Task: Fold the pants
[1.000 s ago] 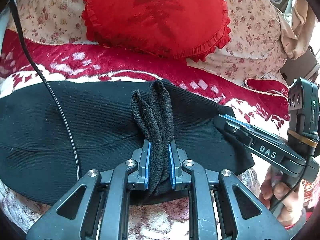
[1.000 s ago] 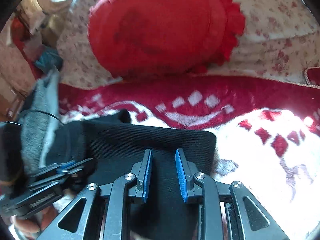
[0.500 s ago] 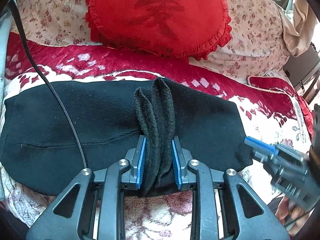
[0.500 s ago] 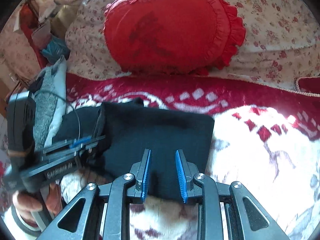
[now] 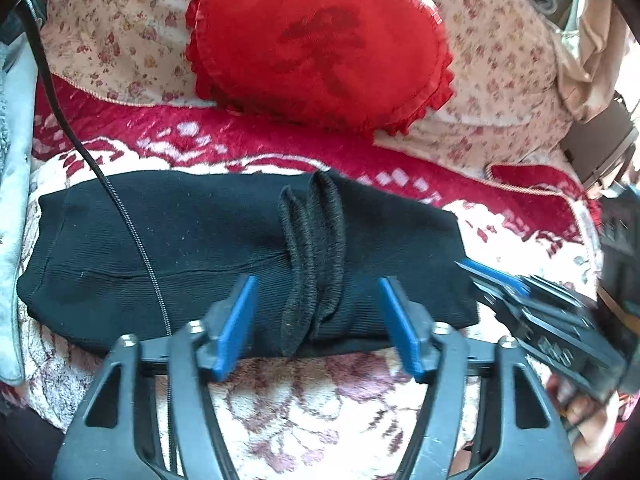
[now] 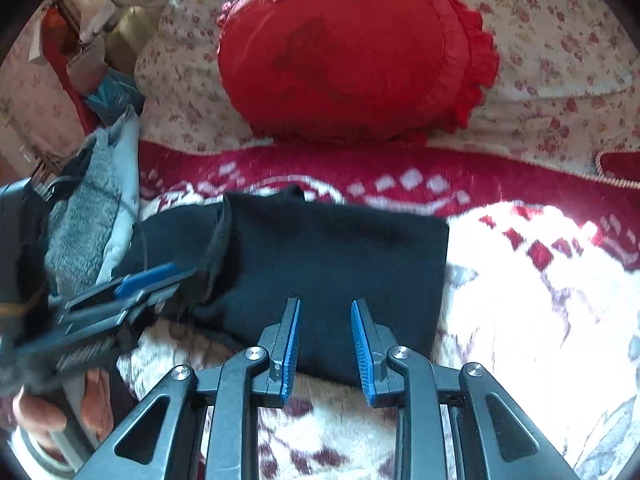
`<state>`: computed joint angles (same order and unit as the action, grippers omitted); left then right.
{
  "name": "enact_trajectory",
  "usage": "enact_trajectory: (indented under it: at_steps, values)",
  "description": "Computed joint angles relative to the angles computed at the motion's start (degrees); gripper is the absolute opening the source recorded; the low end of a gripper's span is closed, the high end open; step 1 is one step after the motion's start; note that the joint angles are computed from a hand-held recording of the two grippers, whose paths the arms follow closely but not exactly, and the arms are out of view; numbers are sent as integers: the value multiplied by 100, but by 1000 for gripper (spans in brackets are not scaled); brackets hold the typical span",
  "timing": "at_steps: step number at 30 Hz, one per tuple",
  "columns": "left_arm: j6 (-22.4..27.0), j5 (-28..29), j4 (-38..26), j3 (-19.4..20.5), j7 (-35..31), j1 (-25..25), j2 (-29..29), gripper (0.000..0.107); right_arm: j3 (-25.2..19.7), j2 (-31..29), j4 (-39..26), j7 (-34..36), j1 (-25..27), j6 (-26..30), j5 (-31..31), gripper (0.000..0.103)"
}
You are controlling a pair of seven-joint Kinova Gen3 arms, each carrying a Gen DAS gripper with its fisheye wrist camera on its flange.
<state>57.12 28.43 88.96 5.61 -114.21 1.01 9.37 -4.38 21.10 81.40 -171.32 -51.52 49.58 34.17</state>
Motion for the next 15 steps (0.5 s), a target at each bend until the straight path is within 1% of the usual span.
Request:
enact_trajectory:
  at_steps: [1,2,4,5,7,9,11,13,15]
  values:
    - [-27,18,29,37,-28,-29,-35,65,18,32,-65,10,34,-45,10,24]
    - [-93,-57,48,7,10,47,-58,65,25,68,-126,48,74,-92,-5,24]
    - [-348,-383,106,8,253,219,-78,65,18,227,-374,284,229,-128,-165,24]
    - [-386,-548,71,-4,455,294,-11,65,20,305,-502,433,284,-98,-257,24]
    - [-361,-638,-14,-9,678,310,138,65,45,567,-879,786,379,74,-457,24]
    - [-405,-805,-83,-15,926,359,284,65,98,736,-1065,982,465,97,-674,24]
    - [-393,-979,-145,3,1050,395,396,65,127,870,-1132,1129,592,-29,-940,24]
    - [-411,-989,-149,43,1039,368,455,65,234,929,-1116,1149,579,-179,-1020,24]
    - [-490,-1001,-101,73,1008,360,442,65,286,945,-1152,1239,565,-172,-1085,24]
